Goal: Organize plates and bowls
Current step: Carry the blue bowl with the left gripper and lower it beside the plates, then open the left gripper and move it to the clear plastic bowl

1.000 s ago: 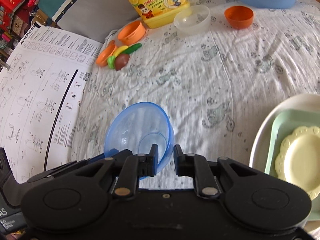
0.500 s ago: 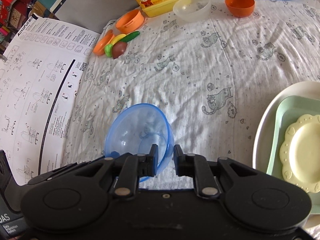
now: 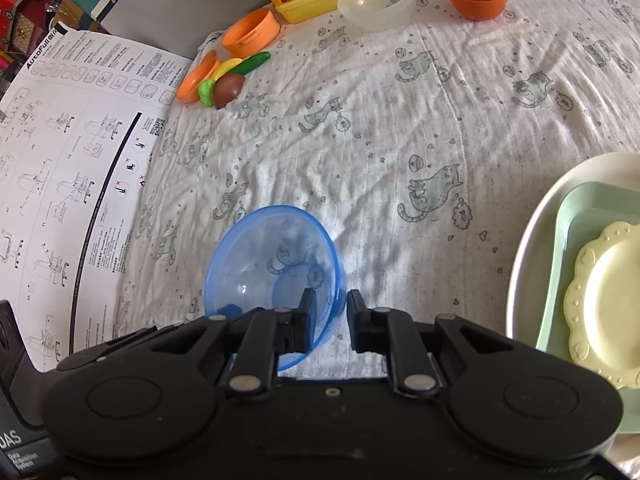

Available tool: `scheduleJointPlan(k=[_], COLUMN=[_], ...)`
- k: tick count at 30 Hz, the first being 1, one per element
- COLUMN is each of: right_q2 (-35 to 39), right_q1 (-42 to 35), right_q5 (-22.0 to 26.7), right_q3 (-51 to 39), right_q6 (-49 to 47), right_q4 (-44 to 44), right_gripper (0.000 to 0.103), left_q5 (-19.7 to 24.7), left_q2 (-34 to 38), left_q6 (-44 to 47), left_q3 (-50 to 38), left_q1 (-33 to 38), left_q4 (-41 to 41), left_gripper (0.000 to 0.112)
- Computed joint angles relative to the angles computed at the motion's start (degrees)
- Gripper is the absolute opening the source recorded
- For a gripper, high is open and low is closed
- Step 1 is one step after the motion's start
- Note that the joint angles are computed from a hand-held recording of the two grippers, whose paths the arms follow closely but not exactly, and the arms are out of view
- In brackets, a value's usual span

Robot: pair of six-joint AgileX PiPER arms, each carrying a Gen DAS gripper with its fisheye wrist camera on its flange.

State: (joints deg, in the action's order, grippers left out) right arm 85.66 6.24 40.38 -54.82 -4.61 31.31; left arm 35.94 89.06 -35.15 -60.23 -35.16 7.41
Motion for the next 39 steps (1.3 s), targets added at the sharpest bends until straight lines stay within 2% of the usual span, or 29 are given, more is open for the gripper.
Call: scheduleJointPlan(k=[5, 7, 8, 9, 10, 11, 13, 22, 28, 34, 39], right_q2=[-0.03, -0.2, -0.32, -0.51, -0.83, -1.19, -2.46, -3.7, -2.01, 2.05, 7.99], right_q1=[-0.17, -0.08, -0.14, -0.27, -0.32, -0.45, -0.94, -5.4, -7.86, -10.22, -12.83], right_q5=[0.09, -0.15, -0.13, -0.18, -0.37, -0.66, -1.74, -2.34, -2.46, -1.82, -0.7], right_q3=[0.11, 0.21, 0.23, 0.29, 0.38, 0.5, 1.08, -0.11, -2.39, -9.19, -18.62], right_q6=[-0.03, 0.46, 0.64, 0.68, 1.23, 1.61, 2.15, 1.33, 0.62, 0.44, -0.25], right_q4=[0.27, 0.04, -0.09, -0.03, -0.34, -0.59, -0.86, -0.7, -0.68, -1.89, -1.61], right_gripper=[0.019, 0.02, 0.024, 0.036, 0.058, 0.083, 0.101, 0.103, 0.103, 0.103, 0.103], left_q5=[0.31, 0.6, 0.64, 0.62, 0.67, 0.79, 0.55, 1.5, 3.79, 8.0, 13.03], left_q2=[0.06, 0.02, -0.08, -0.36, -0.77, -1.22, -2.47, -3.01, 0.98, 8.93, 18.69], left_q6=[-0.41, -1.33, -1.98, -3.17, -5.28, -8.12, -12.22, -9.38, -5.55, -0.55, 3.35], left_q3=[-0.09, -0.14, -0.08, 0.11, 0.37, 0.62, 1.41, -1.49, -8.23, -21.36, -37.45], left_q1=[-0.12, -0.34, -0.44, -0.68, -1.17, -1.8, -2.28, 4.94, 6.1, 6.55, 6.55], left_q4=[0.47, 1.45, 2.14, 3.35, 5.43, 8.24, 12.47, 8.77, 8.85, 6.9, 5.65], left_gripper=[0.025, 0.032, 0.048, 0.07, 0.081, 0.099, 0.103, 0.103, 0.103, 0.103, 0.103])
